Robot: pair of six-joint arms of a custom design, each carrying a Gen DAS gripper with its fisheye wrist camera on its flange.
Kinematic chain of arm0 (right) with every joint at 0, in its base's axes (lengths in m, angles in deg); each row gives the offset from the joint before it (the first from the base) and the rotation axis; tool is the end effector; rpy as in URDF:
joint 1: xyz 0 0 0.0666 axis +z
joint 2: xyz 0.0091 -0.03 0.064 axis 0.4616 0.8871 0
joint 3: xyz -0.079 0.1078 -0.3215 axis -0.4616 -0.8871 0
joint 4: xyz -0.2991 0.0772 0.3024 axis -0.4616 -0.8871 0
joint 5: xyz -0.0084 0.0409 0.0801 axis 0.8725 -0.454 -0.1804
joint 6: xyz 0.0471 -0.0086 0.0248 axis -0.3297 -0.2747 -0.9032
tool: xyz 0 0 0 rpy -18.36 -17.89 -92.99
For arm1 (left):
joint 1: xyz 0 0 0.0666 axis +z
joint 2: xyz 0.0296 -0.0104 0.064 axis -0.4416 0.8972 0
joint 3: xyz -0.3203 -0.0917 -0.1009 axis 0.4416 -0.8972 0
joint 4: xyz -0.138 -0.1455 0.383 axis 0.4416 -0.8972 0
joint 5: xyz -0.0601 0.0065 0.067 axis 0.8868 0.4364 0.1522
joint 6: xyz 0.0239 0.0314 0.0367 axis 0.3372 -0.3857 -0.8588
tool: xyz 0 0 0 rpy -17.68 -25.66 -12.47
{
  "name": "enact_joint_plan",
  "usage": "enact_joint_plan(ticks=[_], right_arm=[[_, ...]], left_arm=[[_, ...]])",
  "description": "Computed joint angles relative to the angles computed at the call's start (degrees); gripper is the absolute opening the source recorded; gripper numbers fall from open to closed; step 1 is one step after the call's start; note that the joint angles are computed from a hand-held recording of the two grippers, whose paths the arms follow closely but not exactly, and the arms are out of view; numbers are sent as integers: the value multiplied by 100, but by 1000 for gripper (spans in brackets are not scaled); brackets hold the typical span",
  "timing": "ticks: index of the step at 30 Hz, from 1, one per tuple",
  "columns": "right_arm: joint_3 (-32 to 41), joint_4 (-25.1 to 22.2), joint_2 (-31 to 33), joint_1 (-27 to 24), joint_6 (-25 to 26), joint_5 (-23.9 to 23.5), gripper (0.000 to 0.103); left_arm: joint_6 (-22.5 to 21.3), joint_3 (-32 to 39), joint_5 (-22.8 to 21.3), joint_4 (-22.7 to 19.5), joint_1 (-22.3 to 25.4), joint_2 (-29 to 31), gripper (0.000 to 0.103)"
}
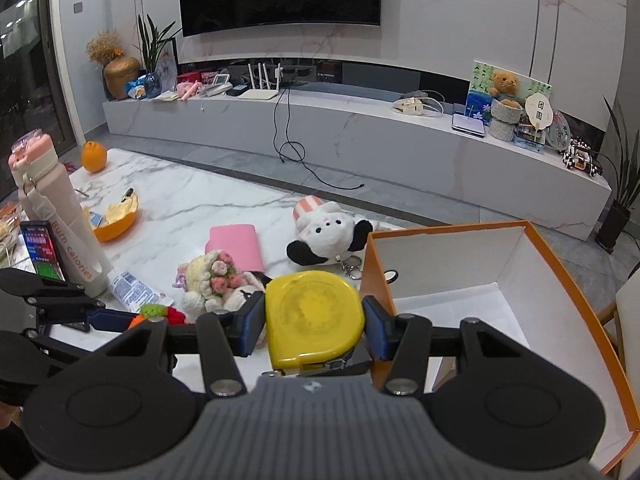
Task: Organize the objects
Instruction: 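Carry the crocheted orange and tape measure in both tools over the orange box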
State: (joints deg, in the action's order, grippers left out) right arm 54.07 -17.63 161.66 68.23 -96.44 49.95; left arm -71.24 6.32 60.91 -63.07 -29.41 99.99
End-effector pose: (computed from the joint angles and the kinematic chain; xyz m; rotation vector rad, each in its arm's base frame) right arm 0.3801 0.3059 0.5932 -0.0758 2.2632 0.0592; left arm 0.4272 -0.0428 0.5455 0.8988 2.2698 -0.4942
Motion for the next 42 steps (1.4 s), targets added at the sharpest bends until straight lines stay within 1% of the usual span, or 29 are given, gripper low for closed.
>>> enact_joint_plan(ticks=[5, 10, 17, 25, 32, 35, 42], right_arm=[[-143, 84, -190, -40, -26, 27, 54], [-386, 198, -450, -180, -174, 48, 54], [-779, 292, -875, -598, -547, 90, 54], [-1138, 390, -1287, -1088, -976, 75, 54], [-1345, 231, -1494, -1383, -1065, 93, 54], [-1405, 104, -1527, -1480, -1050, 95, 54], [-1476, -144, -1409, -1857, -1141, -229, 54]], left_arm=[[196, 186, -148, 10, -137, -7, 48], [332, 469, -392, 53, -425, 18, 48], [748, 1041, -611, 96, -947, 231, 48], [881, 1414, -976, 159, -1624, 404, 48], [1114, 1745, -1231, 125, -2169, 753, 48], [1208, 1925, -1445, 78, -2409, 995, 48], [1255, 1903, -2123, 197, -2811, 1331, 48]])
